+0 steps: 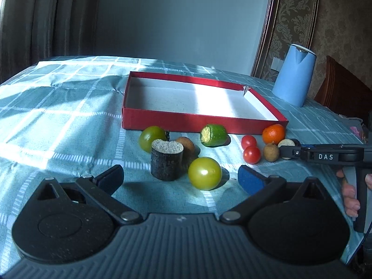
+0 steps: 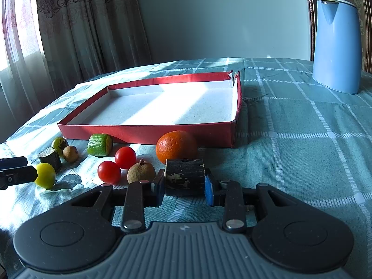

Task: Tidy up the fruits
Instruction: 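Grasp the dark block with the right gripper while the left gripper grasps a small green tomato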

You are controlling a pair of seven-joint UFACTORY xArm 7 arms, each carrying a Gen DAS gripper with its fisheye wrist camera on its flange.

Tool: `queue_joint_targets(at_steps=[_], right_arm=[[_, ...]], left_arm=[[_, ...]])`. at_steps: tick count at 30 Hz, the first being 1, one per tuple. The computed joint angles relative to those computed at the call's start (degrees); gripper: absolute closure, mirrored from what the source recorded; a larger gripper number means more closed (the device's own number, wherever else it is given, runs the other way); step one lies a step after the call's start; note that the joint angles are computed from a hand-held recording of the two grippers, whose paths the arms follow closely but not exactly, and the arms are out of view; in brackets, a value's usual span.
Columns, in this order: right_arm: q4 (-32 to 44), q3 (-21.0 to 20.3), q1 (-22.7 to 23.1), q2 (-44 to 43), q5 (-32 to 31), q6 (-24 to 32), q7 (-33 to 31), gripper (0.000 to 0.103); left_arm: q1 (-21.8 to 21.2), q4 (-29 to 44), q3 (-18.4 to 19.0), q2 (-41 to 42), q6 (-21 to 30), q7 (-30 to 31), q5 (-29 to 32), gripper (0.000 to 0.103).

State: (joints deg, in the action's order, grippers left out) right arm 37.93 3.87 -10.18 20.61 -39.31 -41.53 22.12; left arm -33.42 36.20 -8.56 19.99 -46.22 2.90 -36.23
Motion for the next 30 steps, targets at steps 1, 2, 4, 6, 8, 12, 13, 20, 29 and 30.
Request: queue_joint_targets(at_steps=[1,2,4,6,8,12,13,20,29,30], right_arm=[[0.01,0.0,-0.03,0.07,-0.03,-0.06,0.0,0.071],[-0.02,-0.01,-0.02,0.06,0.01,-0.08,-0.06,0.071],[0.02,0.03,-0.06,0.1,-0.04,-0.1,0.04,0.071],[0.01,0.01,-0.02,0.1,0.02,-0.08,-0.03,0.071],[0.03,0.04,-0.06,0.13,-0.03,-0.11,0.04,0.071],[0.06,0.03,-0.06,0.17,-0.03,-0.12,0.04,0.071],[0.06,0.03,-0.06,0.17,-0.03,-0.12,0.04,0.071],[0.08,0.04,-0.08,0.13,-0.1,-0.07,0.1,0.071],[0.07,0.05,-0.29,0.07,-0.54,-0.11,0.53,0.071],[0.07,0.04,-0.27,0.07,-0.54,-0.12,0.54,0.071]], left_arm=[[-1.34,1.13,0.27,0.62,0.36,2.16,-2.45,0.0],[-3.47,3.08,0.78,1.79,0.4,5.74,-6.5,0.0],[-5.73,6.18,1.19,3.08,1.6,11.29,-11.49,0.0],[-6.5,8.14,0.91,3.6,2.89,13.86,-13.99,0.0],[-6.82,9.0,0.26,3.9,2.8,13.99,-15.3,0.003],[-8.84,12.02,0.44,4.82,3.96,19.2,-18.68,0.017],[-9.36,13.04,0.6,5.51,3.83,20.93,-19.76,0.017],[-7.41,16.77,0.41,6.9,7.29,21.56,-19.25,0.02],[-9.9,23.91,4.33,9.87,12.58,30.4,-25.34,0.045],[-9.6,23.79,4.1,9.93,12.27,30.04,-24.72,0.052]])
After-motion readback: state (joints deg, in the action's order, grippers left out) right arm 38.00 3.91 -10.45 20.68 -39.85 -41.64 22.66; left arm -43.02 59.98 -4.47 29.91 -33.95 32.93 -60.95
